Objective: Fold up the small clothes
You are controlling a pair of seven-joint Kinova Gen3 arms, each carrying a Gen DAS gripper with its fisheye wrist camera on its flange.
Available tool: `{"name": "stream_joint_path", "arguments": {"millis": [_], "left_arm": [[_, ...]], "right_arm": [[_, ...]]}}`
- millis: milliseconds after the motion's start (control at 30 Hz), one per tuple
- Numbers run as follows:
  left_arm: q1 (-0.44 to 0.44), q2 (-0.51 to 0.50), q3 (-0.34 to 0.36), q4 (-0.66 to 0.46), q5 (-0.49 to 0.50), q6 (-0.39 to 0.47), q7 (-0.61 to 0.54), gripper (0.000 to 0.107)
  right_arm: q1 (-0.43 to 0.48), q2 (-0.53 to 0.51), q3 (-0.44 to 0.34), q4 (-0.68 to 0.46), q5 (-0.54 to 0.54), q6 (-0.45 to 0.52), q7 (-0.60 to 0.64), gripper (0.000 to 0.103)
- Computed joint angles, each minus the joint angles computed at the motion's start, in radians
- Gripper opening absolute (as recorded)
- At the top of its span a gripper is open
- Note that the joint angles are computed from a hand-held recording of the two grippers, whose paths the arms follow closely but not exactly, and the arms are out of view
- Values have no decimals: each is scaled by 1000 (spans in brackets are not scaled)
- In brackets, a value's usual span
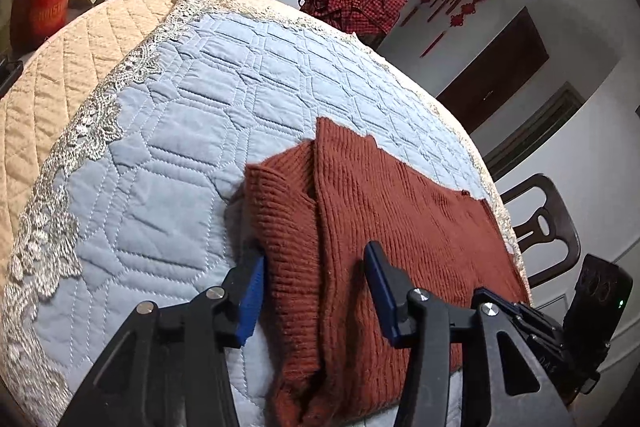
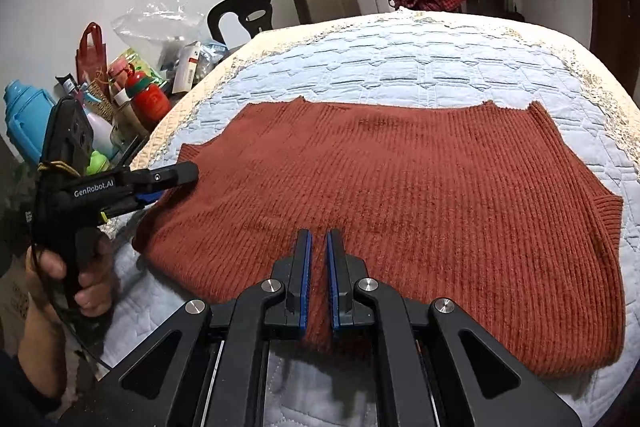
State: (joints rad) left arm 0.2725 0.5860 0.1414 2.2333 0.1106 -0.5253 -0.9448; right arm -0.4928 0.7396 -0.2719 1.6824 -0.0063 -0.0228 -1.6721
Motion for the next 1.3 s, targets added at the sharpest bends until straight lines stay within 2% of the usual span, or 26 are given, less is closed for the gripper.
{"name": "stream_joint_path", "arguments": {"millis": [167, 333, 367, 433, 500, 733, 833, 1000, 1133, 1300], "left_arm": [[-7, -2, 37, 11, -34, -5, 22, 50], [26, -5, 9, -13, -22, 28, -7, 50], [39, -7, -5, -25, -8, 48, -22, 48], [80, -13, -43, -47, 34, 92, -64, 30], [79, -15, -40, -49, 42, 96, -76, 24], [141, -53, -79, -47, 117, 110, -162, 19], [131, -67, -67, -45, 118, 111, -174, 19], [92, -89, -27, -38, 86, 103, -158, 19], [26, -103, 33, -29, 11, 84, -105, 19], [-65, -111, 118, -35, -134, 52, 0, 18]], "right_arm": [[32, 9, -36, -4, 9, 2, 6, 7], [74, 20, -84, -6, 17, 3, 10, 7], [66, 18, -75, -8, 15, 6, 9, 7], [41, 12, -47, -12, 9, 12, 6, 7], [17, 5, -19, -11, 5, 11, 4, 7], [-7, 7, 17, -27, -9, 22, -9, 7], [-45, 18, 66, -68, -14, 64, -15, 7], [-26, 22, 48, -83, -17, 73, -10, 7], [25, 7, -11, -32, -8, 37, 7, 8], [118, -3, -99, 24, -2, -4, 8, 8]]}}
